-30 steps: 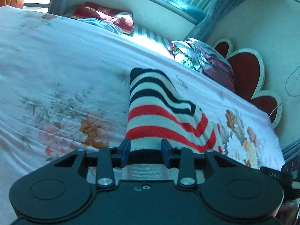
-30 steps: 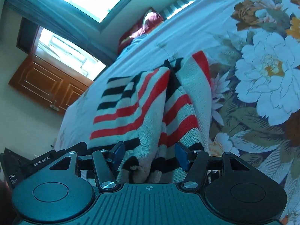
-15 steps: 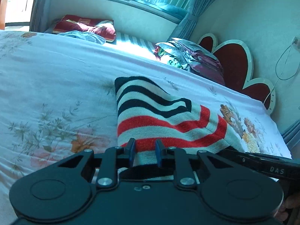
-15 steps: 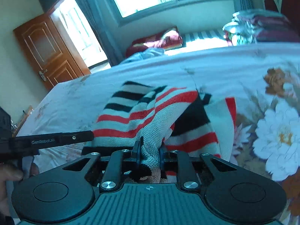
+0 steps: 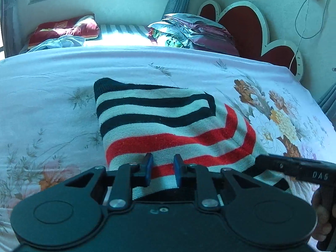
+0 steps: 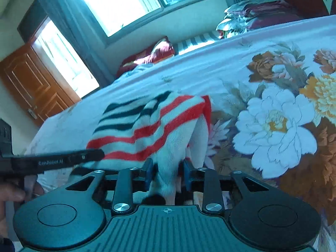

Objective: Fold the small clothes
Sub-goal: 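Fold the held edge over the sweater with both grippers and lower it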

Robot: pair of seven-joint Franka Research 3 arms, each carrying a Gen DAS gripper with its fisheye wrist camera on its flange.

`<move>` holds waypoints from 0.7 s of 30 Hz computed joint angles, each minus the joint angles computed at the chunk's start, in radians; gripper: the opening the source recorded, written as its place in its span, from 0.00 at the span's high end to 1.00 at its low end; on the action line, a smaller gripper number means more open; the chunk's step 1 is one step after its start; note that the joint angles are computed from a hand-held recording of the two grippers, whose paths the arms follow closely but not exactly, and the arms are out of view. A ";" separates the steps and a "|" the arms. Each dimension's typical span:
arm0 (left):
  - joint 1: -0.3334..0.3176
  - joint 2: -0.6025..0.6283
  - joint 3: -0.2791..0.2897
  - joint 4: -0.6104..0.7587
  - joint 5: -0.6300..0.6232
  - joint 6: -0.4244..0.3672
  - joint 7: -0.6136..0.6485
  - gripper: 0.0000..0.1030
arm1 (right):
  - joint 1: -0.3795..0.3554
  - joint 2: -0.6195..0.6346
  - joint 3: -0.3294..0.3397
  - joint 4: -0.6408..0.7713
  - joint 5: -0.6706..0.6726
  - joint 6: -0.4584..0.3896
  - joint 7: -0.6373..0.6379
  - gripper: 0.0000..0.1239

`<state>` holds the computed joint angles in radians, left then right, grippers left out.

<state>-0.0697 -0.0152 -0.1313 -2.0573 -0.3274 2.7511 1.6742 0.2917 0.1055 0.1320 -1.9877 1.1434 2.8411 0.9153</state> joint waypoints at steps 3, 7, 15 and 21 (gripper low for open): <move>0.005 0.011 0.010 0.021 -0.186 0.012 0.143 0.81 | -0.025 0.076 -0.022 0.104 -0.028 -0.067 0.104 0.63; 0.024 0.054 0.001 0.072 -0.165 0.005 0.140 0.81 | -0.099 0.217 -0.011 0.297 -0.050 -0.241 0.231 0.64; 0.050 0.121 -0.034 0.144 -0.107 -0.032 0.163 0.81 | -0.097 0.228 0.043 0.322 -0.150 -0.075 0.078 0.94; 0.073 0.176 -0.057 0.191 -0.090 -0.088 0.101 0.80 | -0.056 0.279 0.005 0.315 -0.397 -0.073 0.263 0.94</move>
<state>0.0032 0.1604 -0.1883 -1.8663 -0.4170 2.6630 1.7753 0.2353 0.3844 0.1373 -1.6731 0.7462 2.7678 1.1778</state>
